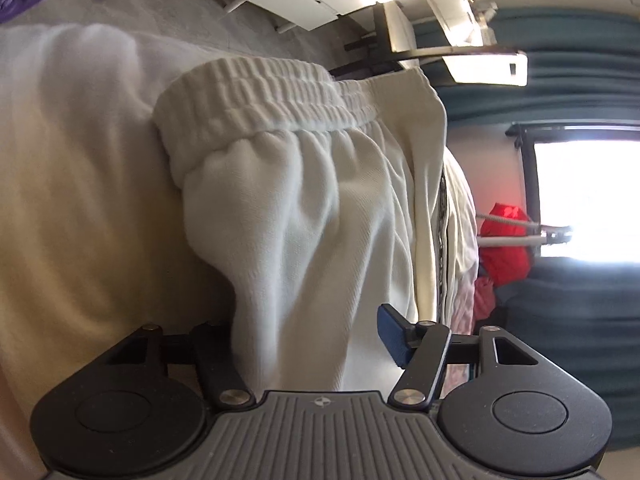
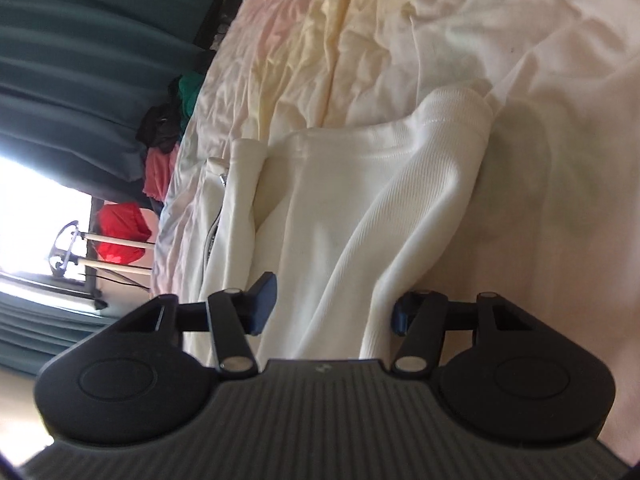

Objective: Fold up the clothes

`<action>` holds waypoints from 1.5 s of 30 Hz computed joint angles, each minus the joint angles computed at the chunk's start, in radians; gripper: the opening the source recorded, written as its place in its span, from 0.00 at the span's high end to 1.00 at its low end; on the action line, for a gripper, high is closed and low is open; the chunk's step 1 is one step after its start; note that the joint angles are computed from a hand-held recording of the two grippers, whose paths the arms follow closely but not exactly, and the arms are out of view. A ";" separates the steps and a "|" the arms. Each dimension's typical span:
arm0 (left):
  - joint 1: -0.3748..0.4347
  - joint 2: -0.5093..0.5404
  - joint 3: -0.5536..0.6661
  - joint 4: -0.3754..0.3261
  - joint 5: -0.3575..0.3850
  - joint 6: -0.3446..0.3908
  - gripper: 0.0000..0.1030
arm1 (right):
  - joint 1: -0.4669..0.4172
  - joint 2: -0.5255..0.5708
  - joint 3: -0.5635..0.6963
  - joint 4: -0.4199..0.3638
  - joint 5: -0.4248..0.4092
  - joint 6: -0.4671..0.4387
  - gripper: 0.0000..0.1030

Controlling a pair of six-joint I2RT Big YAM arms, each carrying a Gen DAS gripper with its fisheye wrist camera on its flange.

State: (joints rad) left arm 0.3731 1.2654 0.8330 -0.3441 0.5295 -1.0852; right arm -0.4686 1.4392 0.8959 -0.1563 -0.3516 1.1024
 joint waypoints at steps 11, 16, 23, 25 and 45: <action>-0.011 -0.039 -0.013 0.026 -0.047 0.039 0.85 | 0.013 -0.035 -0.017 0.034 0.021 -0.083 0.91; -0.029 -0.124 -0.032 0.086 -0.079 0.072 0.87 | 0.009 -0.106 -0.050 0.068 0.049 -0.097 0.92; -0.019 -0.152 0.059 0.019 -0.017 0.162 0.88 | -0.004 -0.174 0.013 -0.021 0.030 -0.140 0.92; -0.022 -0.105 0.126 0.001 -0.004 0.153 0.88 | 0.010 -0.138 0.076 -0.037 0.048 -0.150 0.92; -0.221 0.888 1.274 -0.389 -0.273 0.199 0.81 | 0.248 0.918 1.461 -0.665 0.419 -0.278 0.92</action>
State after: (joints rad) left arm 0.1522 2.1536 2.1072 -0.7336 0.2560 -0.8859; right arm -0.2210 2.3575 2.3566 -0.8218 0.0671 0.8241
